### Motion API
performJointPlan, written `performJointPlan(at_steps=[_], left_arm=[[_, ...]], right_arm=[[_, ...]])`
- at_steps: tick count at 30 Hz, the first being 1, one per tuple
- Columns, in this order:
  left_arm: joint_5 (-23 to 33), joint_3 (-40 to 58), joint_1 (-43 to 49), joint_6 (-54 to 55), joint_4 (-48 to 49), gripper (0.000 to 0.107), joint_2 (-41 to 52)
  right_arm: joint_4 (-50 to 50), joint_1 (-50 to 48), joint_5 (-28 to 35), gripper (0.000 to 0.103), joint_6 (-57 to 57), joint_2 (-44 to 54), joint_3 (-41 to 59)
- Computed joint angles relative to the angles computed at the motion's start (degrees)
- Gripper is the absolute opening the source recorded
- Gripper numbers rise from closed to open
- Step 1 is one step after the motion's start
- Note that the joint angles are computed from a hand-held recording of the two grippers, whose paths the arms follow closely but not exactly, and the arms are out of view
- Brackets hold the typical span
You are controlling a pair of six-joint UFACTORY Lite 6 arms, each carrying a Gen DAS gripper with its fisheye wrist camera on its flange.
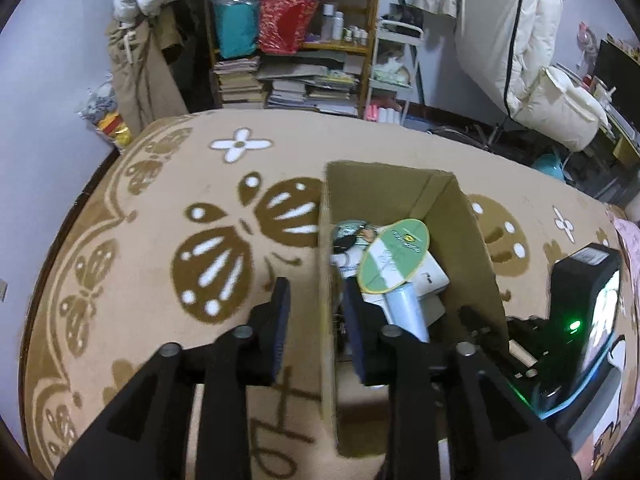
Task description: Organize rigid objects
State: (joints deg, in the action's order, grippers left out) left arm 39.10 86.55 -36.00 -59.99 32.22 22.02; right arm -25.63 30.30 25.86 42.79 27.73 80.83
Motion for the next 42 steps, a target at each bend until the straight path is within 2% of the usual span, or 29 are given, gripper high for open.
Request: performJointPlan(at_steps=[4, 6, 9, 11, 13, 14, 16, 23, 30, 33, 37, 42], left_arm=[[1.3, -5.5, -0.6, -4.9, 5.1, 0.055, -6.4], [2.6, -8.1, -1.3, -7.2, 7.8, 0.059, -9.7], [3.8, -10.2, -1.4, -7.4, 7.7, 0.071, -13.3], [5.4, -12.4, -2.5, -9.9, 10.3, 0.079, -16.2], [6.7, -14.5, -3.7, -11.3, 12.0, 0.093, -19.0], [7.5, -15.7, -4.5, -12.5, 13.4, 0.095, -20.4], [9.7, -17.7, -6.5, -15.4, 16.7, 0.101, -23.1], [16.5, -24.4, -13.4, -21.3, 22.7, 0.103, -33.3], [26.7, -27.3, -22.1, -23.7, 25.4, 0.103, -36.7], [28.5, -29.2, -25.1, -25.7, 24.9, 0.103, -38.9], [31.9, -31.5, -29.5, -28.8, 25.6, 0.103, -40.6], [33.6, -32.2, -30.4, -31.0, 25.2, 0.103, -41.1]], right_arm=[[-0.9, 0.6, -0.2, 0.013, 1.8, -4.6, -2.8], [-1.7, 1.2, -0.6, 0.018, 3.0, -7.7, -4.7], [-3.0, 2.5, -2.0, 0.027, 4.5, -12.1, -6.9], [-5.7, 4.1, -1.8, 0.039, 7.4, -15.0, -8.0], [-10.2, 6.1, -1.4, 0.056, 11.2, -17.7, -9.2], [-12.7, 7.3, -1.0, 0.058, 13.3, -19.2, -10.0], [-16.7, 9.7, 0.4, 0.070, 17.0, -21.8, -11.5], [-29.1, 16.1, 4.2, 0.098, 31.1, -30.4, -17.9], [-34.0, 20.7, 7.6, 0.102, 37.3, -37.0, -21.9], [-35.4, 22.8, 9.5, 0.102, 39.1, -38.8, -23.2], [-36.2, 23.7, 9.2, 0.102, 41.6, -40.5, -25.4], [-36.8, 24.5, 8.9, 0.102, 43.5, -41.6, -27.0]])
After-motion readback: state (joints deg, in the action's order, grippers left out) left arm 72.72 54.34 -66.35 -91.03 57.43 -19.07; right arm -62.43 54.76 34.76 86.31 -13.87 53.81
